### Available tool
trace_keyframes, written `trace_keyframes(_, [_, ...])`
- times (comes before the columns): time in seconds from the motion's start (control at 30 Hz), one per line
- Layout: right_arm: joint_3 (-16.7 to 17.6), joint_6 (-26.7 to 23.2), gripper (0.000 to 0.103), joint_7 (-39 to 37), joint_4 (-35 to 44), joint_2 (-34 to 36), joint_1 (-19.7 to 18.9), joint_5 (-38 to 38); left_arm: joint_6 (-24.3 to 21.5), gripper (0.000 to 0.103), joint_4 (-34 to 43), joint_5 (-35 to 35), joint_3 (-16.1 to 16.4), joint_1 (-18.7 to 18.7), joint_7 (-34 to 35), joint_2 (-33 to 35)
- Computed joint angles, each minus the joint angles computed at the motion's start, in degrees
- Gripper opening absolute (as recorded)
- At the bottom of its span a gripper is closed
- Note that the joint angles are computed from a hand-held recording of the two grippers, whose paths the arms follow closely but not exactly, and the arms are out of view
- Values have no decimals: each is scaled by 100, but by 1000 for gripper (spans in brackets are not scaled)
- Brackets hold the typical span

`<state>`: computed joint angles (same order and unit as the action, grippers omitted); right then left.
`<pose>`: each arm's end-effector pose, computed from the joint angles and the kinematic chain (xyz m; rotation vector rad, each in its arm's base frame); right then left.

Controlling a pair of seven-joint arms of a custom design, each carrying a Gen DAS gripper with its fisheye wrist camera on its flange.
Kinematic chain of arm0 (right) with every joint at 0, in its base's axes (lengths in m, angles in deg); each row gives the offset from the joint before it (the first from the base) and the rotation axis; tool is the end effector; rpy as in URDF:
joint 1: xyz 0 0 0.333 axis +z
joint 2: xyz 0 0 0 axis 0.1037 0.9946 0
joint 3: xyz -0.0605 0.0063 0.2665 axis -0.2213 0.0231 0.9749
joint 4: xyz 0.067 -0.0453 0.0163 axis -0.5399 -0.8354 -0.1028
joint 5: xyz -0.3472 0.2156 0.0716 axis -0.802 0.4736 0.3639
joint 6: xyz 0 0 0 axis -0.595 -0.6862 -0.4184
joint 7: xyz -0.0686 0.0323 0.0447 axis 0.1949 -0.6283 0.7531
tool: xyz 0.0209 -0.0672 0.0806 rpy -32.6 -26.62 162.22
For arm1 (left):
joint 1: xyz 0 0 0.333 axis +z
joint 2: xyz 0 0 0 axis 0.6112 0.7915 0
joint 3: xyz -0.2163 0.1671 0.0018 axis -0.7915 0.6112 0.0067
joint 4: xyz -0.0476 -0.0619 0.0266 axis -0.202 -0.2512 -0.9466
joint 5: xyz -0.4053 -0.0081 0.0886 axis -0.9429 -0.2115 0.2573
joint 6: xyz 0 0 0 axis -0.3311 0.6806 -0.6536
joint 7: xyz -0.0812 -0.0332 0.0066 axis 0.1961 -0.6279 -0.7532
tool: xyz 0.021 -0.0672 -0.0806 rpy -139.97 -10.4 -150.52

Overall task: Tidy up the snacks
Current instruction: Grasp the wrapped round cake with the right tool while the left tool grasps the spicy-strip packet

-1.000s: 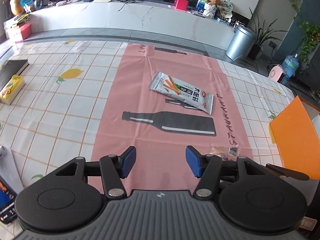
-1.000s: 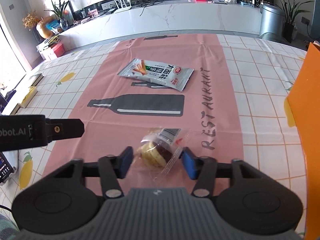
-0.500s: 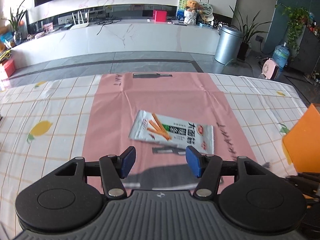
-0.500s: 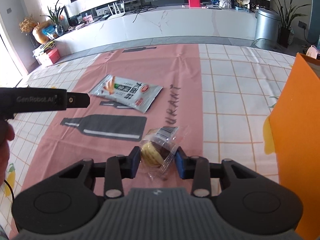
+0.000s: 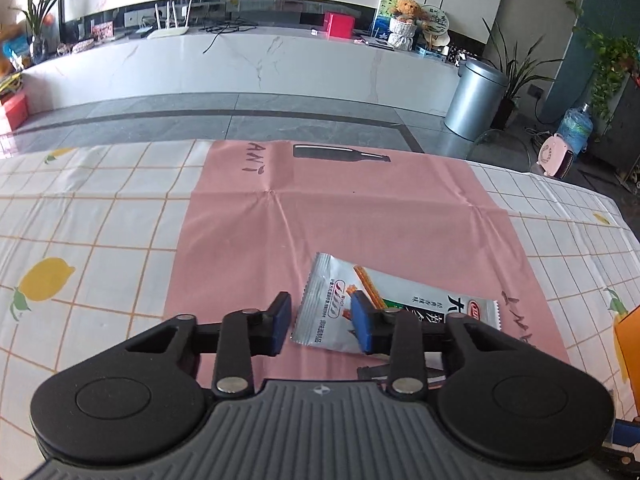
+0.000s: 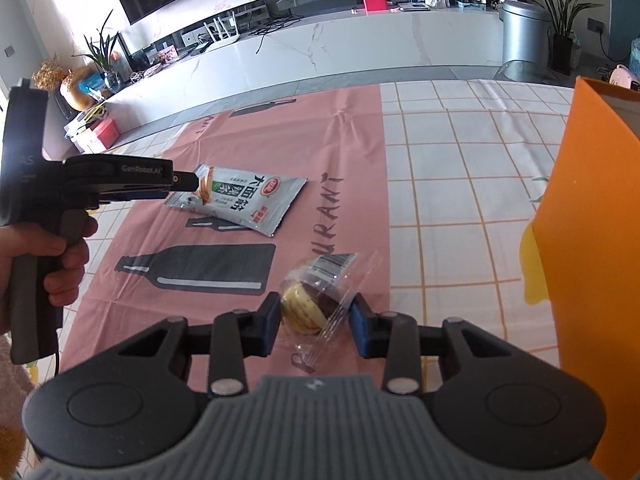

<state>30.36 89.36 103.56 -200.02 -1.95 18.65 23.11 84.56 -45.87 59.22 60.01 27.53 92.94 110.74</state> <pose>0.4992 0.1358 0.4089 -1.6213 1.8623 -0.3981 0.6647 -0.2436 0.4175 -1.6653 2.0832 -0.9188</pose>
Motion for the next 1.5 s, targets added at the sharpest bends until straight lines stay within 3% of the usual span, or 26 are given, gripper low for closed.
trace_keyframes(0.13, [58,21,35,80,-5,6,-58,-96,81,9,-100,-22,55,-39,-215,-55])
trace_keyframes(0.33, [140,100,35,276,-25,22,-144,-319,-126,0,-522,222,90,-171,-496,-464])
trace_keyframes(0.53, [135,195,35,391,-58,16,-160,-361,-190,0,-983,-209,-195,-36,140,-877])
trace_keyframes(0.57, [125,244,35,401,-60,27,-157,-354,-60,2,-1033,-291,-237,-8,365,-901])
trace_keyframes(0.6, [99,295,35,384,-48,49,-142,-331,53,11,-1052,-266,-238,-15,530,-908])
trace_keyframes(0.67, [202,367,35,539,15,115,-287,-495,133,32,-954,115,-112,-141,547,-851])
trace_keyframes(0.73, [364,421,34,851,112,224,-515,-793,186,65,-774,269,-113,-163,786,-724])
trace_keyframes(0.83, [373,533,34,1114,185,347,-612,-1007,278,86,-443,755,30,-349,923,-444])
trace_keyframes(0.9, [213,526,34,1024,175,368,-475,-865,325,86,-226,1177,142,-494,986,-236])
trace_keyframes(1.0, [-38,613,34,737,150,401,-220,-451,332,86,69,1230,-3,-441,1529,74])
trace_keyframes(1.23, [-32,738,35,566,103,414,-194,-232,120,86,732,710,-201,-289,2336,684])
trace_keyframes(1.33, [-83,784,35,449,97,433,-131,-97,-56,86,895,254,-430,-108,2653,799])
trace_keyframes(1.43, [-103,801,35,373,96,451,-104,9,-267,83,1081,-71,-445,-111,2640,889])
trace_keyframes(1.5, [-181,824,35,251,82,453,-9,171,-349,75,1178,-162,-357,-187,2415,930])
